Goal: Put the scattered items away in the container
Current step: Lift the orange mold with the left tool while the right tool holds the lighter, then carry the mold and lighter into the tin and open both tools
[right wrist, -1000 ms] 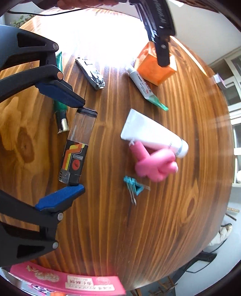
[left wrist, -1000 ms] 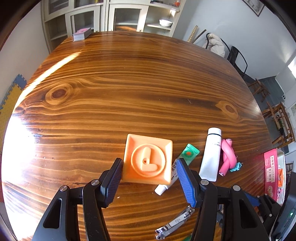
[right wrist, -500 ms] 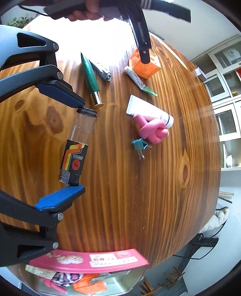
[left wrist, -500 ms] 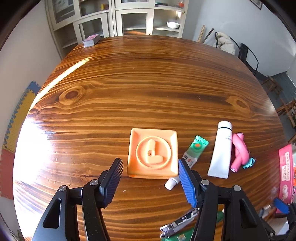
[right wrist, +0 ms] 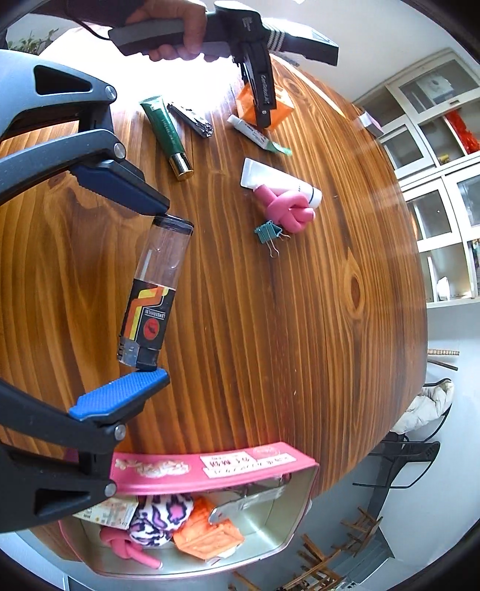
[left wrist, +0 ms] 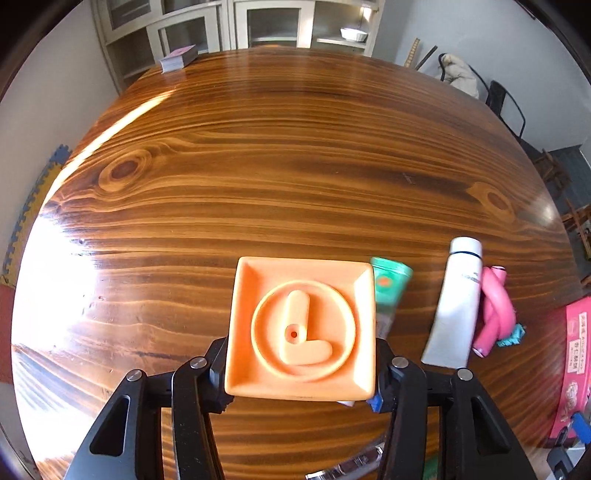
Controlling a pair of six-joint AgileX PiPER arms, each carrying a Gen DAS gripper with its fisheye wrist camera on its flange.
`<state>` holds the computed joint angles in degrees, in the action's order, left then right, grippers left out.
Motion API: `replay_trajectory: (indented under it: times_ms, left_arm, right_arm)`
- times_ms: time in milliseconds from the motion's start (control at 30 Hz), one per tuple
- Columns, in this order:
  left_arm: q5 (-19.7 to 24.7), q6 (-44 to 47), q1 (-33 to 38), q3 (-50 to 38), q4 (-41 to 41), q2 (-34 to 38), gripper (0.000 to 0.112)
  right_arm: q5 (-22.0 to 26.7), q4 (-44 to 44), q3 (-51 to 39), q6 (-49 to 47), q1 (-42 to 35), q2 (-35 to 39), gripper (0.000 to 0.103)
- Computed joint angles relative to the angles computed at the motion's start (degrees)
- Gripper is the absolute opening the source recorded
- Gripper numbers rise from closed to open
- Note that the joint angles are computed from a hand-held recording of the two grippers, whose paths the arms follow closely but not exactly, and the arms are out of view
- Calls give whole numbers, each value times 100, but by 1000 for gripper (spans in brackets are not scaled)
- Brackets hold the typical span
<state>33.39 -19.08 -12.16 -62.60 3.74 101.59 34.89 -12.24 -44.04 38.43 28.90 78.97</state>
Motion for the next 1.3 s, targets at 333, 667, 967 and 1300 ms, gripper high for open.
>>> replay_trajectory:
  times_ms: [333,667,967,1300]
  left_arm:
    - [377,-885,-1068,225,206,-960,54]
    - [812,-1742,-2885,-785,424,-515,54]
    - [1305,-1900,-4062,-2645,404,643,54]
    - [2062,-1722,-4691,-5017,149,2167,55]
  right_arm:
    - [68,536,258,-1076,-570,-647,87]
    - [549,1794,739,-3540,-2807,-1785,87]
    - [1341,3329,860,-6942,-6125,-2054,87]
    - [1789,4021,585,-9081,-7838,-1423,87]
